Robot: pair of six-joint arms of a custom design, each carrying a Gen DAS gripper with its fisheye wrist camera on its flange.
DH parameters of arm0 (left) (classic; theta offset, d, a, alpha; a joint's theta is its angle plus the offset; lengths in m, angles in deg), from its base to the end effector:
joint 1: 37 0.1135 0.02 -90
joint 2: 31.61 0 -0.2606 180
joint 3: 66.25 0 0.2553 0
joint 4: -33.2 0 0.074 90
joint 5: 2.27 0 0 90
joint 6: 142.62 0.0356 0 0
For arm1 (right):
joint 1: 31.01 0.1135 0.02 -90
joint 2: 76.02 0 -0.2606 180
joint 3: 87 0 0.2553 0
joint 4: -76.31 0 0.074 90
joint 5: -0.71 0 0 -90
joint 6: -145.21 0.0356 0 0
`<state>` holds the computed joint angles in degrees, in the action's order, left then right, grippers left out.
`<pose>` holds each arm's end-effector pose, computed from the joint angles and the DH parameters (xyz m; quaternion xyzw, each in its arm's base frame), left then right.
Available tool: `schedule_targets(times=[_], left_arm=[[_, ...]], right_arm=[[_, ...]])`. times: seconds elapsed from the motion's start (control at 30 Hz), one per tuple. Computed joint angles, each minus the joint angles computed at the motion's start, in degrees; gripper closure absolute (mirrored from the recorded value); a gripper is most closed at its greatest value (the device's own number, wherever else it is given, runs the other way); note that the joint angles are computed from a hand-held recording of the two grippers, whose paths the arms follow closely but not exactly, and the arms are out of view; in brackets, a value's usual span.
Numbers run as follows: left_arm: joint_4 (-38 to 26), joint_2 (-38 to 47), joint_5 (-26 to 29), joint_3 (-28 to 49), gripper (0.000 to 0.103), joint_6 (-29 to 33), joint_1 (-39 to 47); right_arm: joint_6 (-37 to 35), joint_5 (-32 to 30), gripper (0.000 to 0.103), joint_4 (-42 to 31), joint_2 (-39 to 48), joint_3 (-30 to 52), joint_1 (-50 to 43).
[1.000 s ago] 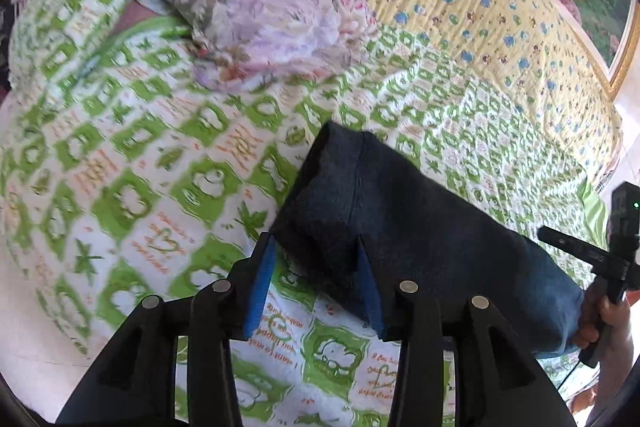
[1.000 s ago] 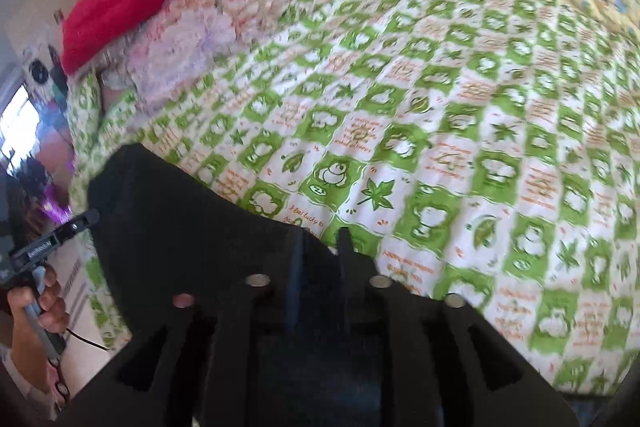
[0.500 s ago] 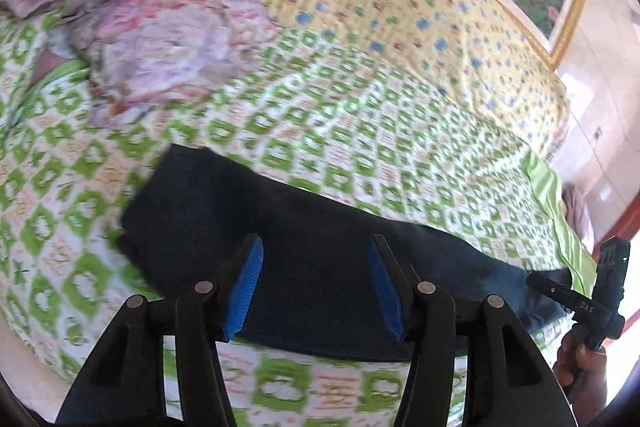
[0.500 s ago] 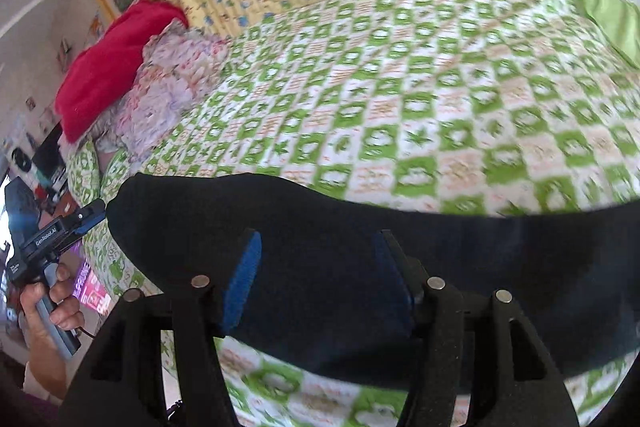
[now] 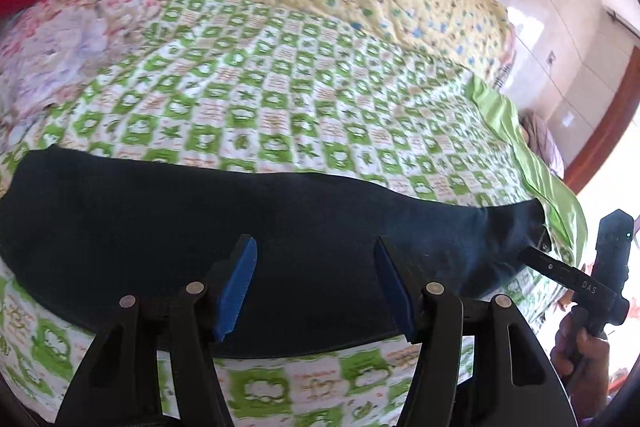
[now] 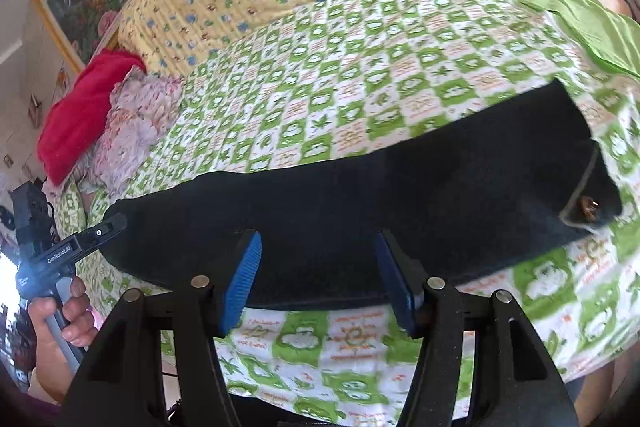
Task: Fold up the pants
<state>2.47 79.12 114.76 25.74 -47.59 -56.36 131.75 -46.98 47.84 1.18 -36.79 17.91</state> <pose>0.3934 -0.1554 0.1949 0.2718 0.8744 -0.2595 0.3068 0.1801 0.1702 0.1691 0.3166 0.8392 0.0882 0.4332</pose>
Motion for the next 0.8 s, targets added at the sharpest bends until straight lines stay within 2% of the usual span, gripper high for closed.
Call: schedule_targets(times=[0.2,0.53,0.63,0.8], left_arm=[[-1.9,1.7,0.8,2.6,0.038,1.8,-4.0],[-7.9,7.1,0.7,11.2,0.035,4.9,-10.6],[-10.3,9.1,0.8,15.1,0.033,6.2,-12.5],[-20.0,16.8,1.9,28.5,0.033,10.0,-16.3]], right_arm=[[13.2,6.0,0.042,-9.8,-4.7,-2.5,5.0],[43.3,11.5,0.042,-31.7,-6.7,-3.9,12.9],[49.9,11.3,0.042,-35.1,-7.7,-5.3,13.6],[53.7,11.7,0.042,-34.5,-10.7,-9.0,13.8]])
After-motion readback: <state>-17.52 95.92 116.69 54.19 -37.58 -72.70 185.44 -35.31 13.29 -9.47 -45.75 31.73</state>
